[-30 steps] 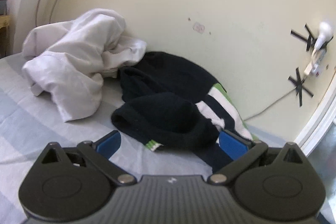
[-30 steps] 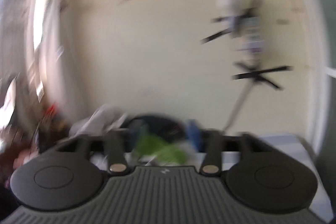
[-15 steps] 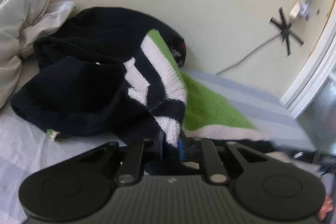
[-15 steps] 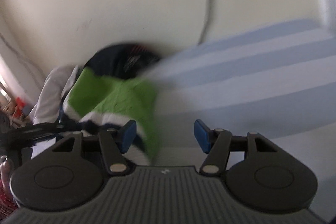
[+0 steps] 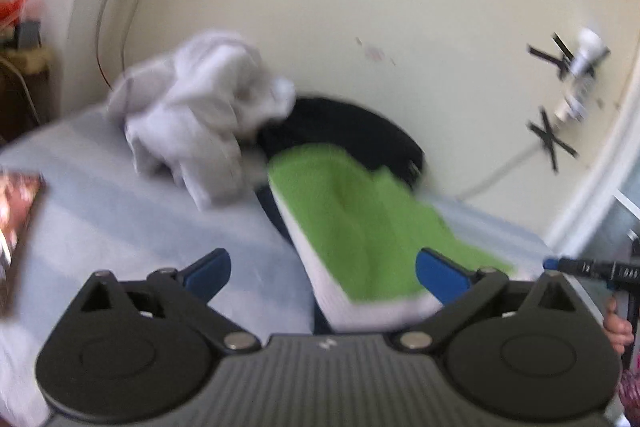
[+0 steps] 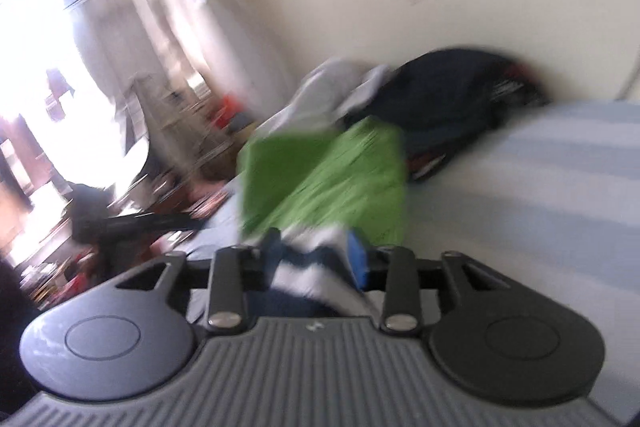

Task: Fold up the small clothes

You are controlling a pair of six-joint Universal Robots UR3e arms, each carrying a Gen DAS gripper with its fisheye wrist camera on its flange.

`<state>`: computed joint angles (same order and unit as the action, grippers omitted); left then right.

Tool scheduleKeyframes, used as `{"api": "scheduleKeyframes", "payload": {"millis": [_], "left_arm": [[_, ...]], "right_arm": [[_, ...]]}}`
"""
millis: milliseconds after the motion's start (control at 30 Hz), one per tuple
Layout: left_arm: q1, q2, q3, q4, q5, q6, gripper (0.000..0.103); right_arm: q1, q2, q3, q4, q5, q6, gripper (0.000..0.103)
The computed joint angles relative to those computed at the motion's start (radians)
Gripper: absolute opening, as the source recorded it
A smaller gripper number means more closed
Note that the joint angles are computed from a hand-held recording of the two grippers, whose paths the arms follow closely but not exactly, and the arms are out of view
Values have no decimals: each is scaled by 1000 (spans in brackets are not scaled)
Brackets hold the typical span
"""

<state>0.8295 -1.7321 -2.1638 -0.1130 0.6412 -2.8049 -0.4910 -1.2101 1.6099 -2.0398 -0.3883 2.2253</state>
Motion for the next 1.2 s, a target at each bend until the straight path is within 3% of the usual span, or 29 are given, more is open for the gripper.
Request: {"api": "scheduleKeyframes", "payload": {"millis": [100, 167, 233, 300, 333, 400, 500, 567, 633, 733, 800, 933, 1033, 1133, 1200], "left_arm": [[-112, -181, 210, 98, 79, -149, 103], [-199, -299, 376, 63, 163, -204, 103], [-262, -406, 528, -16, 213, -246, 100], [-288, -467, 609, -81, 227, -246, 54], [-295, -467, 626, -124, 228, -225, 12], [-251, -410, 534, -89, 170, -195, 12], [-50, -212, 262, -55, -30, -70, 11], [109, -66, 79, -94, -137, 59, 11], [241, 74, -66, -212, -183, 202, 11], [332, 186, -179, -388, -152, 337, 11], [339, 179, -224, -349, -105, 337, 11], [379, 148, -233, -402, -128, 364, 11], [398, 150, -236, -415, -135, 374, 11], [474, 250, -281, -518, -145, 447, 11], [520, 284, -290, -586, -148, 489, 11]], "right_arm": [[38, 125, -71, -388, -105, 385, 44], [62, 210, -150, -488, -161, 522, 44], [86, 290, -260, -473, -203, 571, 44], [134, 360, -367, -446, -270, 599, 44], [151, 380, -409, -402, -294, 593, 44], [187, 392, -434, -363, -337, 574, 44], [228, 427, -500, -318, -360, 534, 44], [230, 409, -489, -267, -333, 478, 44], [222, 371, -450, -198, -298, 401, 45], [225, 365, -471, -34, -251, 303, 48], [246, 382, -516, 39, -245, 287, 48], [309, 417, -585, -36, -291, 355, 54], [350, 493, -732, 10, -286, 405, 56], [390, 555, -837, 76, -284, 417, 57], [426, 510, -757, 87, -289, 381, 58]]}}
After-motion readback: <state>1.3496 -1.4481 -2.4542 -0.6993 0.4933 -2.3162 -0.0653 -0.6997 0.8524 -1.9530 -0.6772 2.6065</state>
